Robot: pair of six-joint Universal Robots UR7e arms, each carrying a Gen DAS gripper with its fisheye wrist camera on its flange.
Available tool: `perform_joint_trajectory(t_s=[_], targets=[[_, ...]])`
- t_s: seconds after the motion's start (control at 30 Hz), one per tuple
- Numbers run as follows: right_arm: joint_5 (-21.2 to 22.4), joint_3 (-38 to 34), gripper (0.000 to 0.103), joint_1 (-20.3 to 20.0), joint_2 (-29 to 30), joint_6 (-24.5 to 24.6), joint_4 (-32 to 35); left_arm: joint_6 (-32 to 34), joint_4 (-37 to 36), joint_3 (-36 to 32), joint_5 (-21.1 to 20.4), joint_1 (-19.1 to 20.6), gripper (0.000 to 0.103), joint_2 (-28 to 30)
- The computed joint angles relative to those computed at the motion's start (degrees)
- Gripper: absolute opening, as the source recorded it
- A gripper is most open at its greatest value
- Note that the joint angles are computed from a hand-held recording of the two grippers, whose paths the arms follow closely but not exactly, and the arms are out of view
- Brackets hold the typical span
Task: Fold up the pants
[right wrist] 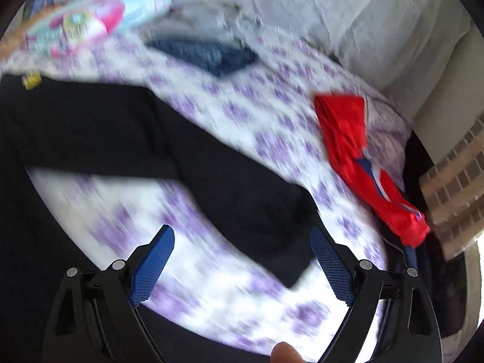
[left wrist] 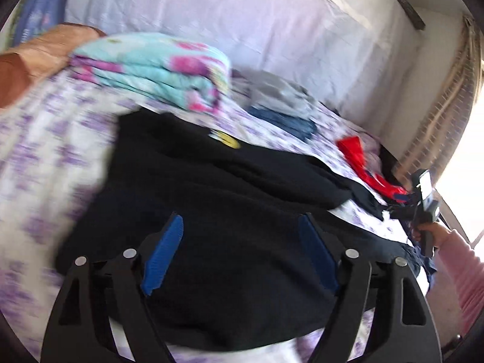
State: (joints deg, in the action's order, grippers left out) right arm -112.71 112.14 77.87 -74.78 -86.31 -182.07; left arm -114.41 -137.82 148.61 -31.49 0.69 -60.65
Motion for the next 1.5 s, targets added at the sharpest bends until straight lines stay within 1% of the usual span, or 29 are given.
perform_joint_trajectory(t_s=[0.07,0.1,0.13,0.2,0.27,0.3,0.33,0.37,0.4,0.47,0.53,0.63,0.7,0.77,0.8,0.83,0.87,0.93,1.03,1.07,1.17,1.2,1.23,1.27,1.3,1.37,1.4,1.43,1.5], targets=[[0.06,-0.66,0.084,-1.48,1.11,-3.15,-0.99,5.95,-9.14,-1.16,0.82,2.24,0.078,5.36],[0.56,-0.87,0.079,-1.83,1.83,-3.71,-1.45,7.56,-10.98,-1.98,1.28,3.21,0.079,7.61],[1.80,-1.16,0.077,-2.37,2.81,-5.02,-2.97,8.06,-10.43,-3.01,1.10,4.10,0.080,9.03],[3.64,-1.16,0.074,-3.37,4.43,-8.25,-7.25,8.40,-6.91,-5.55,-1.36,7.05,0.081,9.85],[3.95,-3.46,0.056,-4.51,6.41,-10.01,-6.89,8.25,-10.96,-4.15,-1.68,7.54,0.081,9.48],[3.02,-4.26,0.031,-4.46,6.66,-9.35,-4.53,6.11,-10.77,-3.35,-1.56,6.94,0.081,9.00],[2.54,-4.93,0.014,-4.21,6.86,-9.03,-3.48,2.78,-8.62,-2.72,-1.73,6.21,0.083,8.09],[4.01,-4.25,0.014,-4.38,5.65,-9.79,-2.60,0.81,-7.89,-2.15,-1.82,6.09,0.084,7.60],[5.76,-3.59,0.013,-4.39,3.49,-9.48,0.68,-0.99,-7.71,-1.49,-1.93,5.95,0.084,7.15],[8.67,-3.82,0.013,-3.86,-0.28,-7.30,7.58,-3.18,-7.40,-0.79,-1.88,5.71,0.084,6.73],[11.02,-6.05,0.012,-2.12,-1.70,-5.75,10.32,-3.62,-7.93,-0.47,-1.88,6.02,0.086,6.56],[9.64,-13.36,0.012,1.16,1.65,-1.45,12.16,-1.83,-8.93,-0.85,-2.29,6.97,0.089,6.88],[6.92,-19.88,0.013,3.22,6.77,1.53,10.71,-0.47,-8.84,-1.42,-2.45,7.69,0.089,7.06],[4.11,-26.83,0.020,4.48,12.91,5.61,7.73,0.11,-9.01,-1.54,-2.53,7.89,0.090,7.22],[2.53,-30.53,0.050,4.85,16.40,8.22,5.24,0.26,-9.41,-1.41,-2.54,7.91,0.090,7.25],[1.55,-33.69,0.070,4.85,19.26,11.44,3.17,0.29,-9.83,-1.23,-2.52,7.89,0.090,7.29],[1.55,-35.09,0.070,4.68,20.32,13.83,3.51,0.27,-10.23,-1.07,-2.52,7.85,0.090,7.34],[2.68,-35.14,0.070,3.66,19.58,19.76,8.87,0.28,-10.76,-0.87,-2.56,7.81,0.090,7.46],[0.88,-35.00,0.070,1.56,17.92,30.77,21.66,1.47,-11.52,-0.99,-2.71,8.22,0.092,7.58],[1.54,-35.00,0.070,0.70,17.31,34.32,25.45,2.33,-12.18,-1.01,-2.73,8.49,0.093,7.66],[6.87,-37.11,0.070,-2.73,16.47,48.92,40.31,3.49,-12.36,-1.49,-2.94,8.96,0.094,7.85],[8.98,-37.74,0.070,-3.62,16.70,51.97,43.31,3.67,-12.25,-1.61,-2.99,9.05,0.094,7.86],[10.85,-37.43,0.071,-4.34,16.91,53.67,44.11,3.70,-12.22,-1.62,-2.96,9.04,0.094,7.84],[10.67,-36.48,0.071,-4.35,17.00,53.87,42.51,3.72,-12.37,-1.53,-2.94,9.02,0.095,7.79],[10.12,-34.62,0.069,-3.99,16.95,52.48,38.61,3.71,-12.55,-1.45,-2.93,8.99,0.095,7.77],[8.24,-32.38,0.036,-2.89,16.73,49.10,34.62,3.61,-12.61,-1.37,-2.87,8.92,0.095,7.76],[7.64,-31.92,0.008,-2.53,16.48,48.33,33.86,3.61,-12.63,-1.34,-2.89,8.91,0.095,7.71],[7.30,-30.96,0.005,-2.07,15.72,47.42,32.43,3.62,-12.68,-1.30,-2.89,8.89,0.095,7.68],[8.10,-29.38,0.005,-1.49,13.99,45.15,29.52,3.38,-12.48,-1.27,-2.82,8.75,0.095,7.62]])
